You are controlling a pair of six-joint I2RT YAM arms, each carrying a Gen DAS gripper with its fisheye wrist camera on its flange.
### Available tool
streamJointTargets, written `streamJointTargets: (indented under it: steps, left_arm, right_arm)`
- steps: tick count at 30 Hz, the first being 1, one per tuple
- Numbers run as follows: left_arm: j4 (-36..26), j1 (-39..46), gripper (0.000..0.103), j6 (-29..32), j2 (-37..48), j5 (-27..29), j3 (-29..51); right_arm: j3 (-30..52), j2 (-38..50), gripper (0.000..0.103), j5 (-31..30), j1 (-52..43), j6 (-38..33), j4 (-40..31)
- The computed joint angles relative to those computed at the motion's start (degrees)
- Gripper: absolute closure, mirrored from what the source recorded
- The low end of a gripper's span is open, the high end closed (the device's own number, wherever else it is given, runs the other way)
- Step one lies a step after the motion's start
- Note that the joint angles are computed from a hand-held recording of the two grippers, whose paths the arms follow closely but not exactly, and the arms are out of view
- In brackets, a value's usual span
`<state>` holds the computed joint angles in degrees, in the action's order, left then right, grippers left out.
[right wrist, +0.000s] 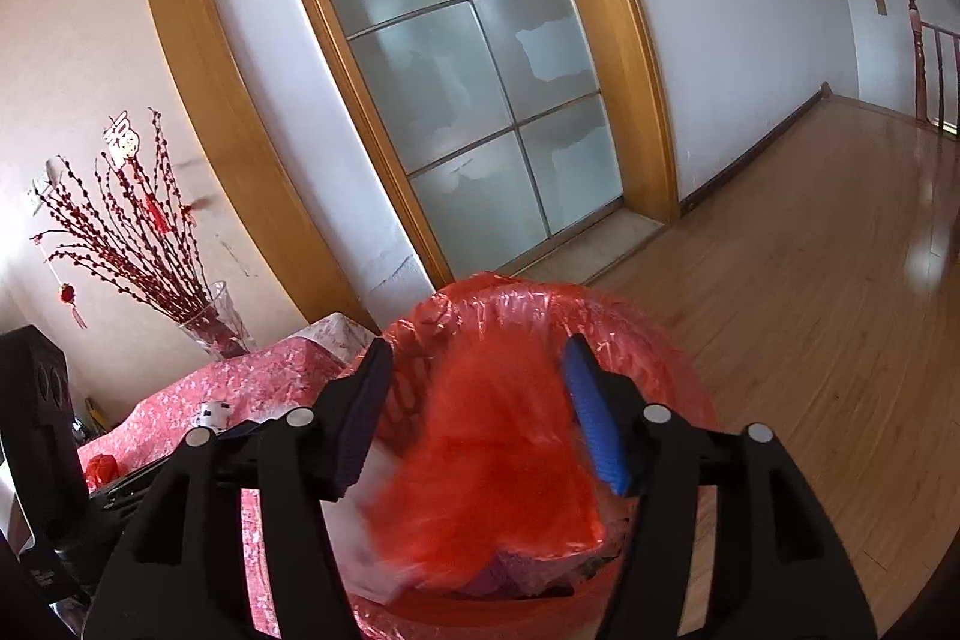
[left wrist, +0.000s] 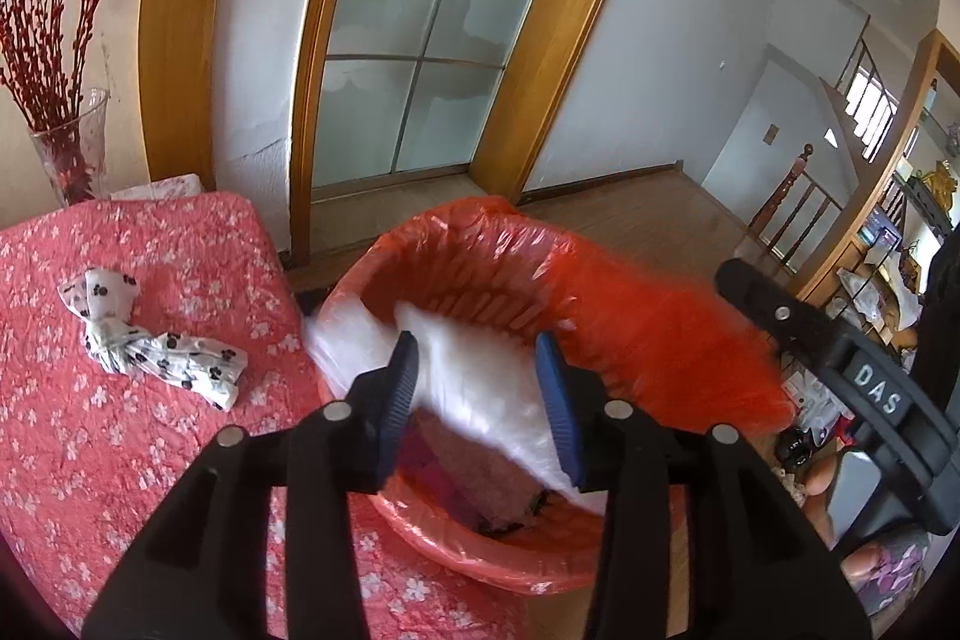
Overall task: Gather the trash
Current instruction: 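Carry both bags to the wastebasket and open both grippers to drop them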
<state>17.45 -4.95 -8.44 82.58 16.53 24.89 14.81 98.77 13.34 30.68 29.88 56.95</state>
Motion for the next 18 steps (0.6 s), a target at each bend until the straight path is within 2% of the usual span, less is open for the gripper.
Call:
streamJointTargets:
  steps: [4, 10, 14, 18]
  left_arm:
    - [0.18, 0.78, 0.059, 0.01, 1.16, -0.42, -0.09]
    - [0.04, 3.76, 0.057, 2.63, -2.57, -2.34, -3.29]
    - [-2.00, 8.50, 0.056, 5.98, -6.30, -2.66, -5.22]
    - [-4.66, 17.29, 0.052, 11.38, -9.37, -0.29, -6.33]
  right_arm:
    - [-0.03, 0.00, 0.042, 1.19, 0.29, 0.53, -0.53]
    - [0.58, -0.86, 0.042, 4.80, 2.27, -0.75, -2.50]
    - [2.39, -1.28, 0.042, 6.77, 5.55, -2.04, -5.31]
    - [5.18, -0.20, 0.042, 6.70, 8.68, -3.30, -7.67]
